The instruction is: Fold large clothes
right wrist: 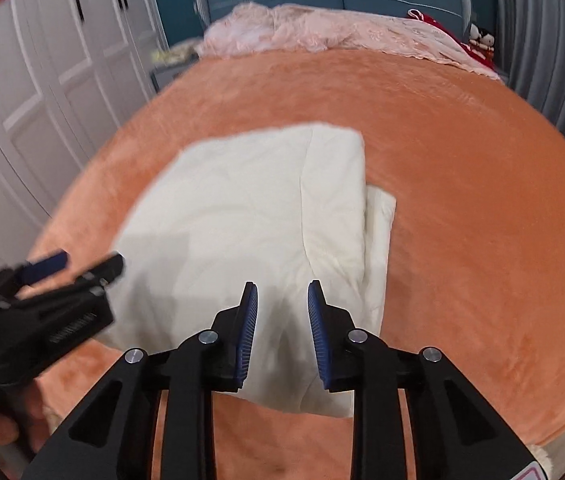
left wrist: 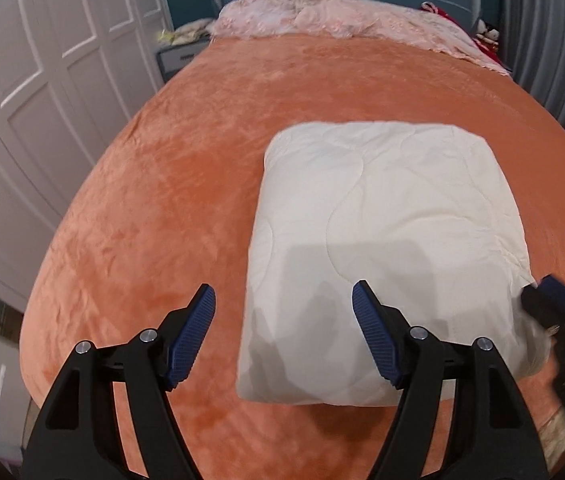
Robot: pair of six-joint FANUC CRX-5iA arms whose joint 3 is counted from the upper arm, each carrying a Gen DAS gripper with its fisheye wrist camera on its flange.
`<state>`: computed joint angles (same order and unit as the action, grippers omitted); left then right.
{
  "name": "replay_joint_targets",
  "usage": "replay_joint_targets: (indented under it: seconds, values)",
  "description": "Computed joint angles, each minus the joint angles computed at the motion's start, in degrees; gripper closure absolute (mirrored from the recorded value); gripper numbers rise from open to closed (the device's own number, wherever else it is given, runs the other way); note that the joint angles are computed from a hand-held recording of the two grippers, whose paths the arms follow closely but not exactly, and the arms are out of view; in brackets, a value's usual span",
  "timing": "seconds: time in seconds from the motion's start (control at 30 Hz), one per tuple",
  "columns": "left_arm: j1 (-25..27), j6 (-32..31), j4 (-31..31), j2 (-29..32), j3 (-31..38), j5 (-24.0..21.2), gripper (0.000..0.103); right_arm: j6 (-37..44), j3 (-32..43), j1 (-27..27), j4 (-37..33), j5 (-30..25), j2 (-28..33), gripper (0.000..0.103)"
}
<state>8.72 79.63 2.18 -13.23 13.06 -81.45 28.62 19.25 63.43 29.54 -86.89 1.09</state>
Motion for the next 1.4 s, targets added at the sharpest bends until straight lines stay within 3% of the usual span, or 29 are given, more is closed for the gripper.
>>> replay_joint_targets:
  seconds: [0.17, 0.4, 0.9, 1.1, 1.3, 1.4]
  values:
    - [-1.4, 2.5, -1.3, 1.4, -0.2, -1.4, 0.034, -1.0, -1.5, -1.0, -1.0, -3.1, 0.7, 0.081]
    - [-3.4, 5.1, -2.7, 2.3, -1.9, -1.0, 0.032, -2.5, -5.0, -4.4, -6.6, 0.2, -0.6, 0.081]
    - [-7.5, 9.7, -8.7, 1.9, -4.5, 3.4, 0.022, -2.4, -8.5, -5.1, -6.7, 3.6, -0.9, 0.080]
    - [-4.9, 9.1, -5.3, 1.6, -6.3, 4.8, 0.019, -1.9, -8.1, -5.5, -7.1, 3.7, -0.6, 0.079]
    - [5.2, 1.4, 12.5, 3.4, -5.8, 5.4, 0.032, -6.1, -4.5, -8.3, -6.7, 7.0, -2.7, 0.079]
    - [4.1, 2.8, 11.6, 8.3, 0.3, 6.1, 0.032, -4.3, 0.8, -11.7, -7.1, 7.4, 0.9, 0.079]
